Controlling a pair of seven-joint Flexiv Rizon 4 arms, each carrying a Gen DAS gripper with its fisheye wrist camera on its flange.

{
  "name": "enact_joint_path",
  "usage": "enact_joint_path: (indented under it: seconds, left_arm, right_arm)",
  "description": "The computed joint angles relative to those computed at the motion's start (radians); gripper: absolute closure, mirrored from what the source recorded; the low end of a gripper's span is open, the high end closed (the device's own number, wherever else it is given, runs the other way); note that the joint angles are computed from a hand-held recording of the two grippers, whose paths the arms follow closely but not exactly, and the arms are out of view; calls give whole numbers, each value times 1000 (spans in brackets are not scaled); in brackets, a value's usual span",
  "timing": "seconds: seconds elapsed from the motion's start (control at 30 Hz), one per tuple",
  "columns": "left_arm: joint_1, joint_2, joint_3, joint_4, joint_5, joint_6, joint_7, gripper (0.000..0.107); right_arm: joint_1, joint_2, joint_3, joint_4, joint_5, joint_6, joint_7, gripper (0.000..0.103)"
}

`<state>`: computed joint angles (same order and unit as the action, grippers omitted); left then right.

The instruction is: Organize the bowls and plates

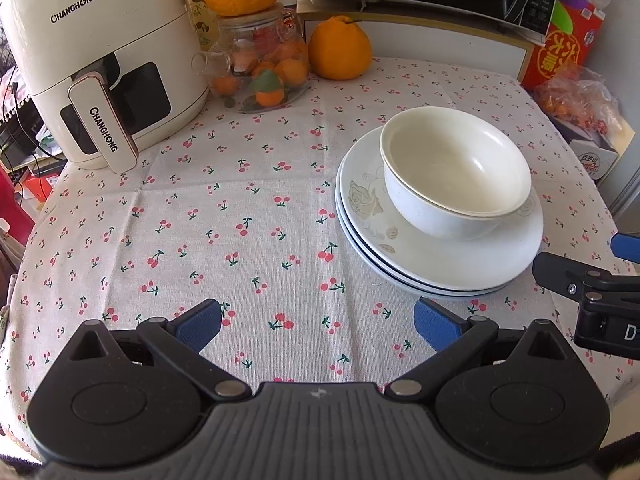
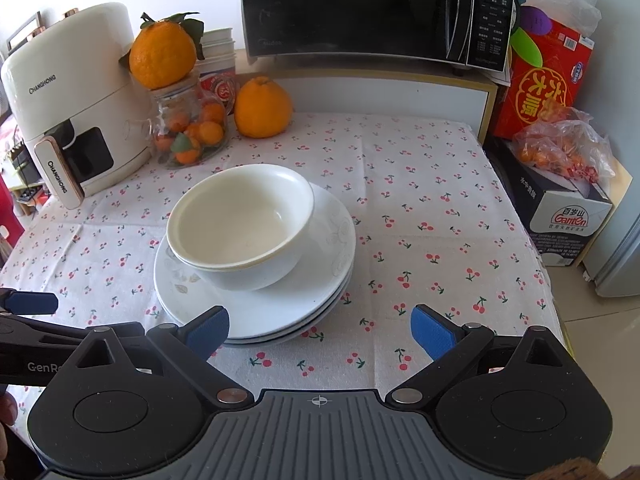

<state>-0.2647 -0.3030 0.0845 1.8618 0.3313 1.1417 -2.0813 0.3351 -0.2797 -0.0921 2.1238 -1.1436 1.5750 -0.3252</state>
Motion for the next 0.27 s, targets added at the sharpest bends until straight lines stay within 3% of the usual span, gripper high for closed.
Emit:
enact_joint_path:
  seconds: [0.27]
  left_arm:
    - [-10, -4, 2, -11, 13, -6, -19, 4]
  right_arm:
    - [-4, 4, -3, 4, -26, 6, 18, 4]
